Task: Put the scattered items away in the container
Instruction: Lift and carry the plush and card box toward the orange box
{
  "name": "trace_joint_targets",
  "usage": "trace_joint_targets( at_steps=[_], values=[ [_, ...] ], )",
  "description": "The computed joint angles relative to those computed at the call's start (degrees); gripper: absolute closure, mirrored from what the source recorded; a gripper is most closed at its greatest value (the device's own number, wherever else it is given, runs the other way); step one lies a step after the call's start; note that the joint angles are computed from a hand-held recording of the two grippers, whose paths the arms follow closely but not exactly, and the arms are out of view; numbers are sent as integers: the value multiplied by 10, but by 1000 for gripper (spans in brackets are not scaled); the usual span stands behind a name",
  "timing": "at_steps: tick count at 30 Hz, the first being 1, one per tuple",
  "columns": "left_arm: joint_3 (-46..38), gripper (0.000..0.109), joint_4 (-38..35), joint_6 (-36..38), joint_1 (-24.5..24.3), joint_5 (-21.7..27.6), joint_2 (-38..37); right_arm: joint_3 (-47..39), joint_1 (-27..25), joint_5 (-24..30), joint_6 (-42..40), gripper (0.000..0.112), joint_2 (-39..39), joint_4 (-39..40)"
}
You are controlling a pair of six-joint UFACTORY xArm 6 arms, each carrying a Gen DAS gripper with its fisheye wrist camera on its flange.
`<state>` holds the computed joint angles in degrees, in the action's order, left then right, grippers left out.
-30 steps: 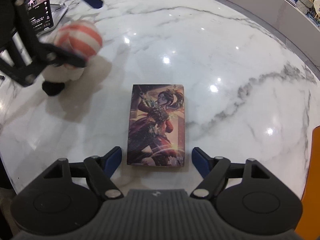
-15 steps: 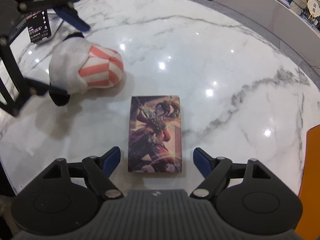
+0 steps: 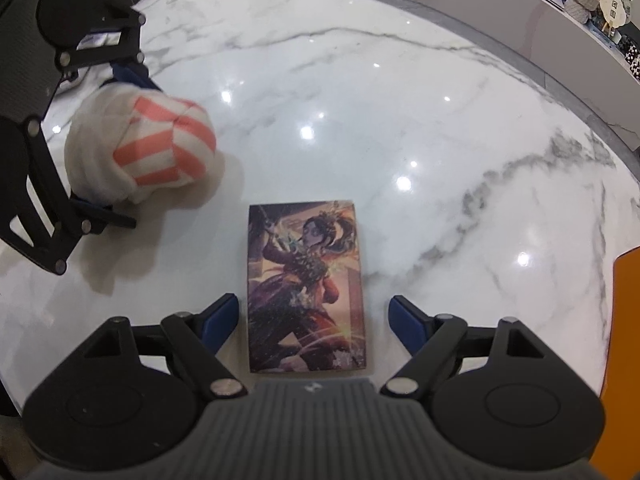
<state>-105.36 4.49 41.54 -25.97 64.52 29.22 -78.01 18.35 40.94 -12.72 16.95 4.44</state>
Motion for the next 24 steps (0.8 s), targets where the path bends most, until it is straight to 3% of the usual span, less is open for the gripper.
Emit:
trace_joint_targets(
  at_steps=[8,10,12,21,24],
  values=[
    [-28,6,-14,-38,8,27,16,-4,4,0,4,35,4,-2],
    [-28,9,-18,-42,9,29,15,1,5,-4,9,42,-2,-4],
    [-21,18,-27,-42,11,26,8,1,5,-7,18,52,-3,-5],
    [-10,23,-35,-72,15,33,-5,7,0,-20,33,52,-10,-3],
    [-62,24,-32,-67,22,44,33,19,-3,-27,29,52,-23,5]
  ],
)
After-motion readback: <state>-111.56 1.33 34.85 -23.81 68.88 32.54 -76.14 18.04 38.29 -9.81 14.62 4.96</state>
